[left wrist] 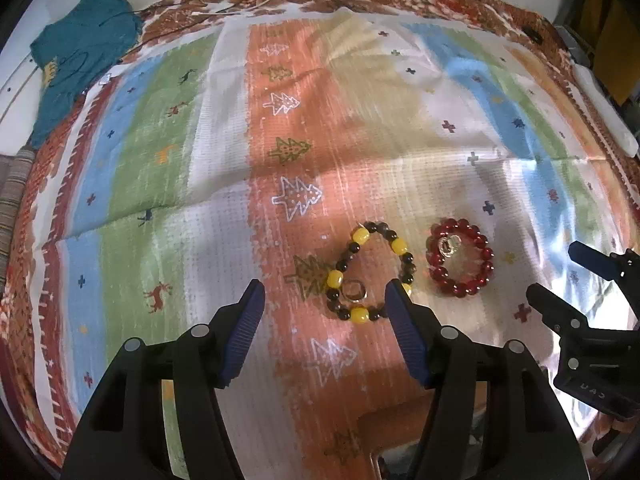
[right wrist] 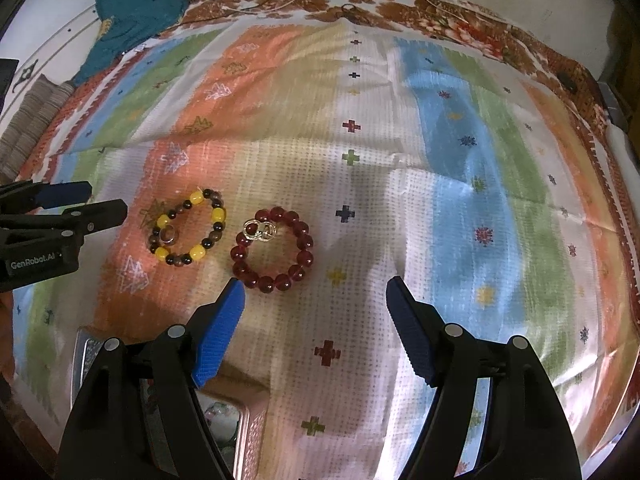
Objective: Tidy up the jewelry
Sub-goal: 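Move both open tools toward the yellow-black and dark-red bead bracelets, then grasp the yellow-black bracelet with the left tool while the right tool grasps the dark-red bracelet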
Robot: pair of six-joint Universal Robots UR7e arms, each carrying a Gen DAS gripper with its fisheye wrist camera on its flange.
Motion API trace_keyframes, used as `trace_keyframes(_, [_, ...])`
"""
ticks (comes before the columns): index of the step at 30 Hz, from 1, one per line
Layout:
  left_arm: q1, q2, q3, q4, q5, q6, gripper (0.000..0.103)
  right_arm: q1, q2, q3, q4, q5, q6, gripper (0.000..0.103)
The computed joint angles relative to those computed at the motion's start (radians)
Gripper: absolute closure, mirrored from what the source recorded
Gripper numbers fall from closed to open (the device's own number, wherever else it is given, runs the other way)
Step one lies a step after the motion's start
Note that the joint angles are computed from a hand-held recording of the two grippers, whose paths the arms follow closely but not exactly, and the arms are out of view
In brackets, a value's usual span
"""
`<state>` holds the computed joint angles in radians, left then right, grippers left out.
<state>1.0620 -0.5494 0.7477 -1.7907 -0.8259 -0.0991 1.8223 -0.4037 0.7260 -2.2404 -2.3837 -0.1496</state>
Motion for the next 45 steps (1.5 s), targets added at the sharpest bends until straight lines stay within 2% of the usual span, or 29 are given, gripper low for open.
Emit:
trace_keyframes(8, [0.016, 0.075, -0.104, 0.070, 0.018, 0.012, 0.040, -0.019, 0.051, -0.072, 0.044, -0.029, 0.010, 0.030])
trace_keyframes(11, [0.022, 0.094, -0.132, 0.094, 0.022, 0.010, 0.041, -0.028, 0.066, -0.106, 0.093, -0.011, 0.035, 0.030])
trace_keyframes(22, [0.042, 0.186, -0.290, 0.200, 0.008, 0.036, 0.041, -0.034, 0.134, -0.213, 0.155, -0.038, 0.023, 0.030])
trace_keyframes(28, [0.048, 0.213, -0.320, 0.220, 0.002, 0.055, 0.041, -0.040, 0.188, -0.309, 0.210, -0.049, 0.024, 0.030])
trace_keyframes(31, [0.056, 0.244, -0.378, 0.264, -0.006, 0.046, 0.050, -0.040, 0.214, -0.346, 0.223, -0.063, 0.012, 0.030])
trace_keyframes(34, [0.060, 0.237, -0.353, 0.220, -0.001, 0.066, 0.061, -0.041, 0.231, -0.367, 0.240, -0.076, -0.004, 0.041])
trace_keyframes(38, [0.065, 0.227, -0.342, 0.215, 0.007, 0.062, 0.091, -0.043, 0.215, -0.333, 0.216, -0.059, -0.024, 0.063])
trace_keyframes(39, [0.067, 0.227, -0.348, 0.222, 0.003, 0.057, 0.092, -0.044, 0.208, -0.326, 0.219, -0.045, -0.018, 0.073])
trace_keyframes(41, [0.070, 0.223, -0.351, 0.228, -0.008, 0.049, 0.093, -0.044, 0.198, -0.312, 0.222, -0.031, -0.014, 0.085])
trace_keyframes(45, [0.066, 0.205, -0.324, 0.226, 0.006, 0.037, 0.094, -0.043, 0.180, -0.270, 0.176, -0.023, -0.042, 0.086])
